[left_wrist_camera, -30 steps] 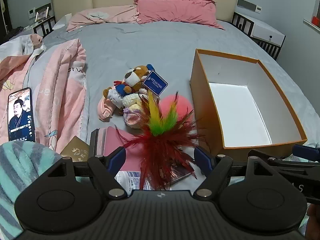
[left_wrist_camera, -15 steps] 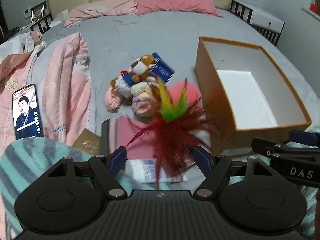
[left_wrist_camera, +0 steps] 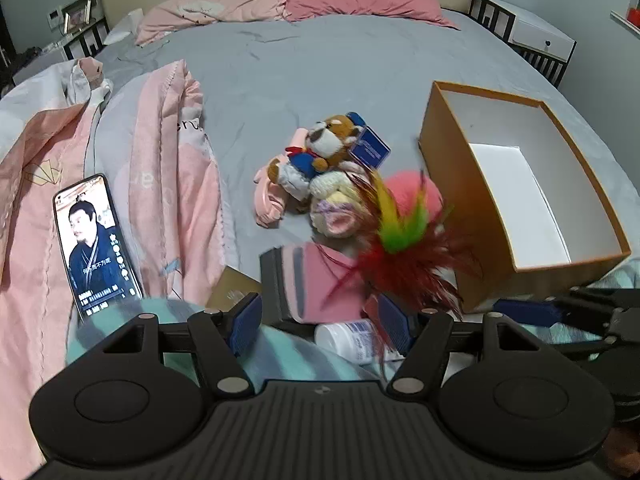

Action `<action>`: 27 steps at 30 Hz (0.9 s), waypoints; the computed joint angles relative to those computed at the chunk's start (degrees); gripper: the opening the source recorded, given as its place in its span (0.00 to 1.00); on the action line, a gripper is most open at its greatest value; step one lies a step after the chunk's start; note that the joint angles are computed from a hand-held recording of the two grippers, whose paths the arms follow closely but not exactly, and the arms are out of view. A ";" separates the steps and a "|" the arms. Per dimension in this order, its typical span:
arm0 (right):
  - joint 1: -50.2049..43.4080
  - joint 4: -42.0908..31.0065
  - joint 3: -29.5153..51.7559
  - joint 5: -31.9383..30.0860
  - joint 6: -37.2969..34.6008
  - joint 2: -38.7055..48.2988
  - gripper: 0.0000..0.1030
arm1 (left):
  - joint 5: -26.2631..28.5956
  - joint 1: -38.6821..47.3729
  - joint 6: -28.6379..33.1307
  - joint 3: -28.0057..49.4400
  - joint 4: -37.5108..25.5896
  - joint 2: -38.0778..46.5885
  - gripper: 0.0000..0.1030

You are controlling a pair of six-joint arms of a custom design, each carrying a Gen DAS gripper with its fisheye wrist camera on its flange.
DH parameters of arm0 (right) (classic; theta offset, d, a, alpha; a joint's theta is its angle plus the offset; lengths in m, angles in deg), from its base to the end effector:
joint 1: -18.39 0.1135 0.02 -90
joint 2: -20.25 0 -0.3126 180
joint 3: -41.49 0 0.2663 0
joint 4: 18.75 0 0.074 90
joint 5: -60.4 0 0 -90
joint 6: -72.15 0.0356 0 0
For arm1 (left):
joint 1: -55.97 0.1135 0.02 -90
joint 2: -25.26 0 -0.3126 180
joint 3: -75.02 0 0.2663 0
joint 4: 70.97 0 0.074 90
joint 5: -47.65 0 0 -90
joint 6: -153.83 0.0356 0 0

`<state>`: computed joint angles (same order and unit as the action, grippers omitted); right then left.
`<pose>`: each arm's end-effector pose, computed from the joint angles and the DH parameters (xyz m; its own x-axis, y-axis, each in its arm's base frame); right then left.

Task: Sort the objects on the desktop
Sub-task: 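Reach the left gripper to the dark grey box and grasp it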

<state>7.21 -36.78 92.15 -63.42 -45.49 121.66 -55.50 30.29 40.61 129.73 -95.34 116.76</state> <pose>0.2862 -0.0364 0.1171 -0.7932 -0.2361 -0.5613 -0.4566 0.8405 0.2917 0.2683 -0.1200 0.1713 -0.8529 -0.0159 -0.5219 -0.0143 0.9999 -0.0070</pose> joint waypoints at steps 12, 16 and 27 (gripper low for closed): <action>13.47 -2.35 10.10 0.43 5.40 6.66 0.41 | 13.29 18.59 13.61 12.55 -8.03 12.64 0.59; 16.98 -3.27 14.29 1.88 8.18 11.17 0.41 | 19.00 22.04 18.67 16.20 -8.54 18.11 0.59; 23.03 -3.39 22.76 9.29 13.20 20.28 0.42 | 28.55 26.56 21.63 27.68 -14.03 32.34 0.59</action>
<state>30.24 -40.17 114.91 -54.13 -32.29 141.95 -26.95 56.85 62.24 157.41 -109.37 149.11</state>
